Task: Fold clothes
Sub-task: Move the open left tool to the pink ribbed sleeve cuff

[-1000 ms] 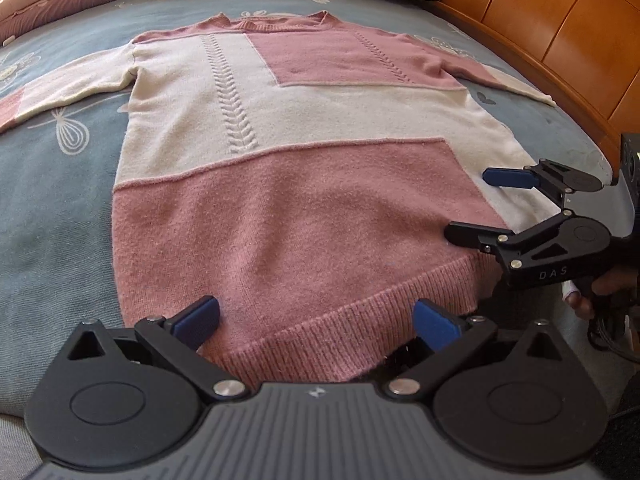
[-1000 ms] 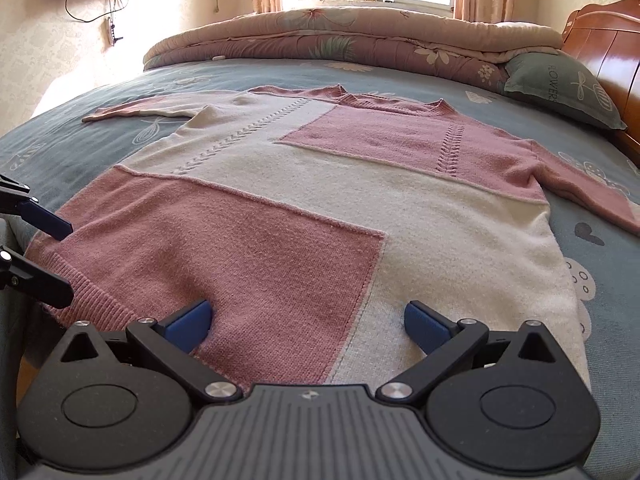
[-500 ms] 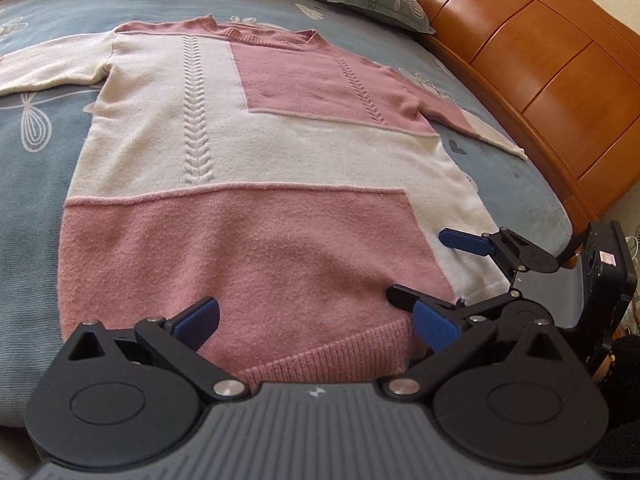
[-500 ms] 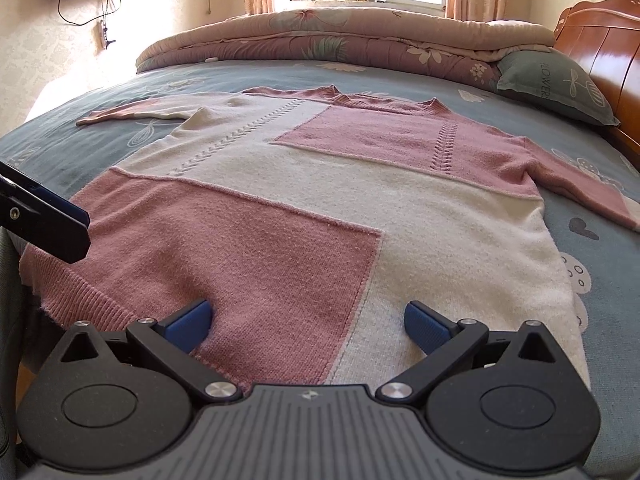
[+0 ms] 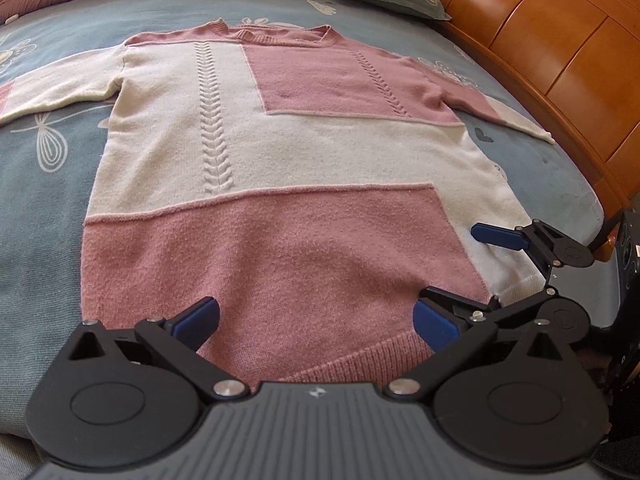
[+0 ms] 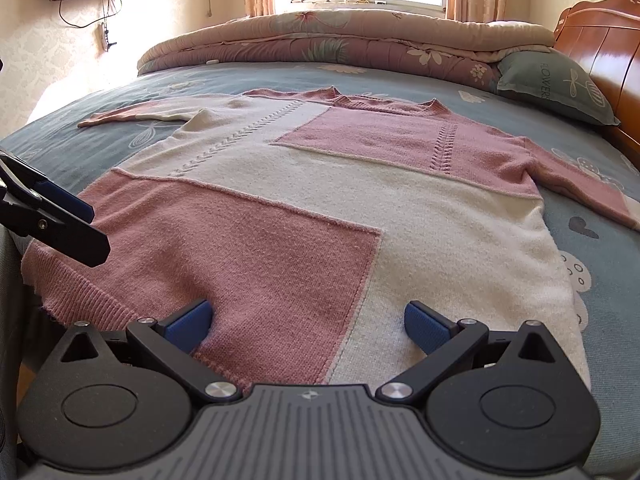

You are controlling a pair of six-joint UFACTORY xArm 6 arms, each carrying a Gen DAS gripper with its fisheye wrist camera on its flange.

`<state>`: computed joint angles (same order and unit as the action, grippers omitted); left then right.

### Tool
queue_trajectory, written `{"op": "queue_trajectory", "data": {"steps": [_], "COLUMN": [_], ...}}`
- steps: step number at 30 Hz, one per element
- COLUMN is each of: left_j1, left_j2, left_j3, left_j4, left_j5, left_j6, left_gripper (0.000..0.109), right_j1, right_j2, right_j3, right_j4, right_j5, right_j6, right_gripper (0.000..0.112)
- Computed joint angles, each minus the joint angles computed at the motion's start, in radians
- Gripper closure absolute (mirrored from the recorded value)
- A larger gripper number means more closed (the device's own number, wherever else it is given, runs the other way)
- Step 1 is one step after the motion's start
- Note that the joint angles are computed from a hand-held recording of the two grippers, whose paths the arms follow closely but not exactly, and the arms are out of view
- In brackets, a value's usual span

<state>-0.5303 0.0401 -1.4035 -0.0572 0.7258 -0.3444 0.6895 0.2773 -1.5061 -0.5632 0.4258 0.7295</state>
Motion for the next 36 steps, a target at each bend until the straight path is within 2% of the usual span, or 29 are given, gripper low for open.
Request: {"op": "queue_trajectory", "data": {"steps": [3,9,14,16,19,23,28,33,36], "left_j1": [0.001,0.007,0.004,0.011,0.046,0.125,0.263,0.426,0.525], "left_j2": [0.019,-0.008,0.01,0.017,0.014,0.019,0.071,0.212,0.348], "left_j3": [-0.018,0.052,0.023,0.007,-0.002,-0.036,-0.125,-0.313,-0.49], "left_j4": [0.015,0.014,0.039,0.009,-0.09,-0.144,-0.112,-0.1,-0.037], "left_j5": [0.031,-0.048,-0.024,-0.017,-0.05,-0.106,-0.162,-0.148,-0.104], "left_j6": [-0.02,-0.026,-0.01,0.011,0.062,0.064,0.003,-0.095,-0.17], "left_gripper": [0.006,0.006,0.006,0.006,0.006,0.006,0.006,0.006,0.006], "right_j1": [0.001,0.005,0.006,0.006,0.005,0.001,-0.014,-0.021,-0.028], "right_j2": [-0.002,0.0,0.003,0.0,-0.003,0.01,0.055,0.129,0.193], "right_j3": [0.002,-0.009,-0.019,-0.017,-0.02,-0.07,-0.156,-0.286,-0.397], "right_j4": [-0.001,0.009,0.034,0.047,0.097,0.231,0.395,0.544,0.625], "right_j5": [0.003,0.022,0.039,0.04,0.051,0.106,0.108,0.147,0.181], "right_j6": [0.003,-0.004,-0.029,-0.042,-0.09,-0.196,-0.26,-0.379,-0.436], "right_gripper": [0.009,0.009,0.009,0.009,0.009,0.009,0.009,0.009,0.009]}}
